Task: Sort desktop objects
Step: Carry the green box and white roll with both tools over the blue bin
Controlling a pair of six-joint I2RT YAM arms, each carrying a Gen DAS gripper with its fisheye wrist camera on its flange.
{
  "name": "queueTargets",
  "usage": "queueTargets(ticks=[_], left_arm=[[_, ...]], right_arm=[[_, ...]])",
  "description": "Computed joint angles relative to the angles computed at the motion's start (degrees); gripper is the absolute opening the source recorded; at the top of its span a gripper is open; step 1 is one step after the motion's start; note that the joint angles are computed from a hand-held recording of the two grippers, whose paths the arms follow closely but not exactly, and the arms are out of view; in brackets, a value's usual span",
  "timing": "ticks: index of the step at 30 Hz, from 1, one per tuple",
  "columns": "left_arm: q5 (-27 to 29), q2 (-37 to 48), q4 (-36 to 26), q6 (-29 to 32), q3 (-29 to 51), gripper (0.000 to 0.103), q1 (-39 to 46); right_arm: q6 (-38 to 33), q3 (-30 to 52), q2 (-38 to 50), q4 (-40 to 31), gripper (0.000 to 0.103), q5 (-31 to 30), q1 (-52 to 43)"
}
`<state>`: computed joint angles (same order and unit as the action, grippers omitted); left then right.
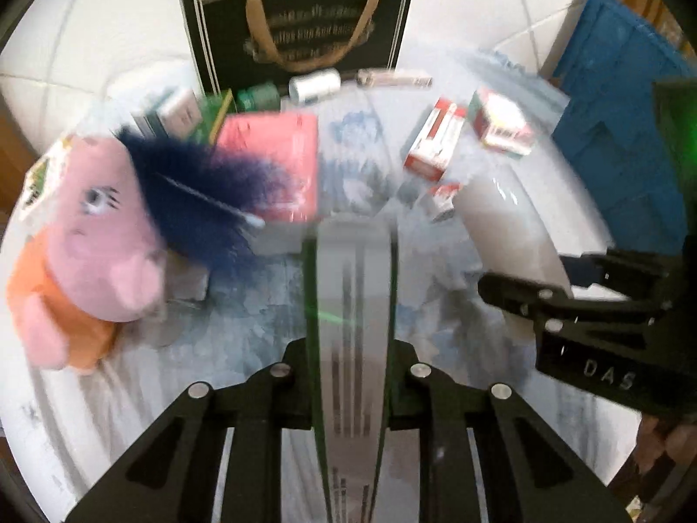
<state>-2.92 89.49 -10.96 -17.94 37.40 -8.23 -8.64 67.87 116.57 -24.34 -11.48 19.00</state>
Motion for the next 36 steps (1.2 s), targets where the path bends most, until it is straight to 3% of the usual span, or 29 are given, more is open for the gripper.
queueTargets(ticks=[9,15,18,23,29,33,36], left_arm=[[-10.9,-23.1,-14.4,-6.3,0.2,0.019,-12.6],[-17.8,-28.1,-18.9,-7.8,7.1,0.019,-23.1],[-21.3,-27.4,-20.1,-9.3,11.2,0.019,-28.7],[-27.9,-21.4,-20.7,-10.4,21.4,0.019,-37.7],[-35.2,-7.6,-21.0,-9.7,40.1,0.019,-46.7],[-38.0,5.3,-22.4,-7.4,58.4,0.019,-50.3],[-37.9,18.9,-26.6,-5.4,78.0,0.019,-51.7]], right_arm=[[-2.4,-13.8,-25.4,-1.9,0.044,-2.5,-5.5],[-4.4,-17.3,-43.5,-7.7,0.044,-4.8,-12.8],[-5.3,-15.7,-48.5,-10.9,0.044,-5.4,-16.6],[-10.2,-7.9,-52.1,-18.7,0.044,-12.4,-30.1],[-18.5,5.7,-46.2,-25.5,0.044,-24.6,-49.0],[-24.4,19.1,-35.8,-31.5,0.044,-32.8,-60.7],[-26.8,30.2,-27.0,-34.7,0.044,-35.1,-66.4]])
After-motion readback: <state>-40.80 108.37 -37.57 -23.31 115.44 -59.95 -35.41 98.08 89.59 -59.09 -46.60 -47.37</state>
